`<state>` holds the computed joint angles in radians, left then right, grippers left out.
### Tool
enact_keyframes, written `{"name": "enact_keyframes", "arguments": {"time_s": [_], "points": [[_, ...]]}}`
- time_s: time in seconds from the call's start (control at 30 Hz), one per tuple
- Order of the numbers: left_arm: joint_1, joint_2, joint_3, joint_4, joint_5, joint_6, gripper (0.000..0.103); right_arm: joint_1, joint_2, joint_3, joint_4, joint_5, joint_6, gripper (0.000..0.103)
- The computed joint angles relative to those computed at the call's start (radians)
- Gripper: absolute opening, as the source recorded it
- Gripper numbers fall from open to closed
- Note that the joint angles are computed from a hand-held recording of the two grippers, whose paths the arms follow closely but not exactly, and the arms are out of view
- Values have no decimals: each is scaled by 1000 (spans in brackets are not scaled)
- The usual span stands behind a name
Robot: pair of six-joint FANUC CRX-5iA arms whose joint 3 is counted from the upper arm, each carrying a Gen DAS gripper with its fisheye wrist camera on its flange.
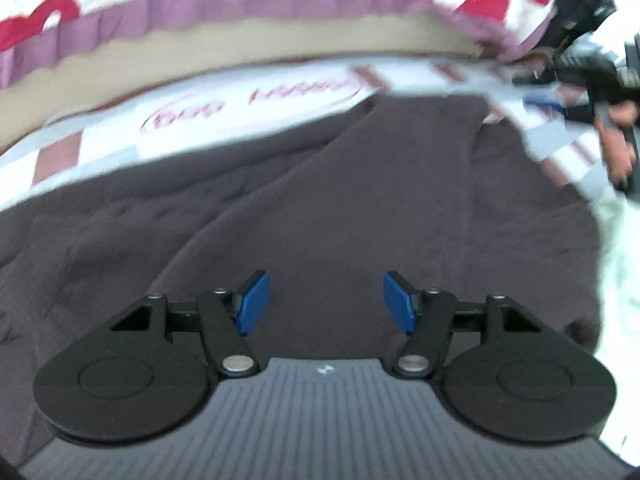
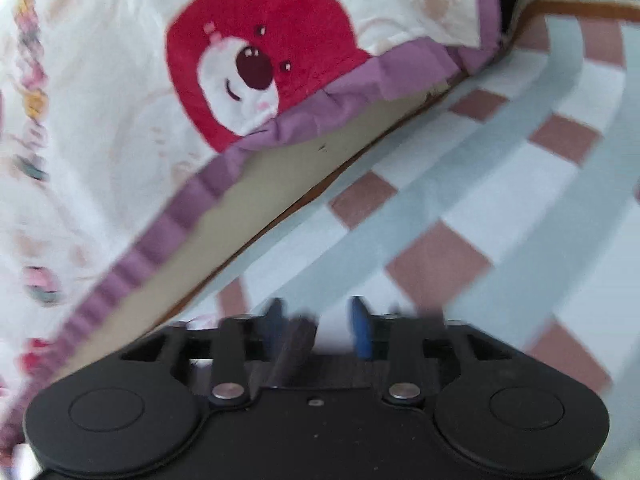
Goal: Fold clothes
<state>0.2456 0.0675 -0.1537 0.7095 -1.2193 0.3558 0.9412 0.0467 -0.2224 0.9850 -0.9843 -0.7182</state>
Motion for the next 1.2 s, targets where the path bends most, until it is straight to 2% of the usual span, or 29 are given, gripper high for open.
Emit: {"name": "enact_keyframes", "arguments": {"time_s": [0.1, 0.2, 0.27, 0.37, 0.43, 0.53, 0.6, 0.67, 0.73, 0.8, 0.83, 0.87, 0.97, 1.1, 1.17, 1.2], "points": [[-7, -30, -39, 57, 13, -39, 63, 91, -107, -106, 26, 12, -156, 60], [-32, -57, -60, 46, 29, -18, 63, 206, -150, -129, -50, -75, -183, 62], [-48, -87, -77, 2, 56, 10, 66, 273, -166, -134, -106, -124, -204, 62], [-85, -139, -102, -122, 133, 14, 68, 334, -197, -173, -133, -113, -241, 65], [-94, -142, -96, -186, 145, 1, 69, 336, -190, -192, -120, -107, -265, 67], [-61, -104, -58, -149, 59, 62, 69, 326, -177, -221, -90, -95, -331, 67], [-47, -92, -54, -116, 25, 73, 69, 300, -169, -257, -24, -62, -410, 68], [-51, -98, -62, -121, 30, 64, 69, 276, -147, -298, 80, -53, -515, 68], [-62, -103, -67, -138, 46, 52, 69, 270, -94, -284, 137, -105, -574, 67], [-64, -101, -67, -143, 48, 55, 70, 268, -56, -254, 151, -137, -557, 40], [-66, -101, -68, -143, 48, 62, 71, 262, -52, -245, 153, -126, -503, 11], [-67, -100, -68, -143, 48, 70, 72, 256, -50, -236, 153, -114, -447, 12], [-72, -101, -67, -155, 51, 63, 72, 262, -21, -168, 163, -181, -256, 12], [-62, -82, -32, -162, 11, 90, 72, 238, -28, -137, 233, -146, -186, 11], [-38, -42, 12, -135, -65, 134, 72, 209, -29, -117, 280, -76, -153, 11], [-14, 8, 49, -91, -153, 181, 72, 178, -34, -121, 340, 13, -166, 11]]}}
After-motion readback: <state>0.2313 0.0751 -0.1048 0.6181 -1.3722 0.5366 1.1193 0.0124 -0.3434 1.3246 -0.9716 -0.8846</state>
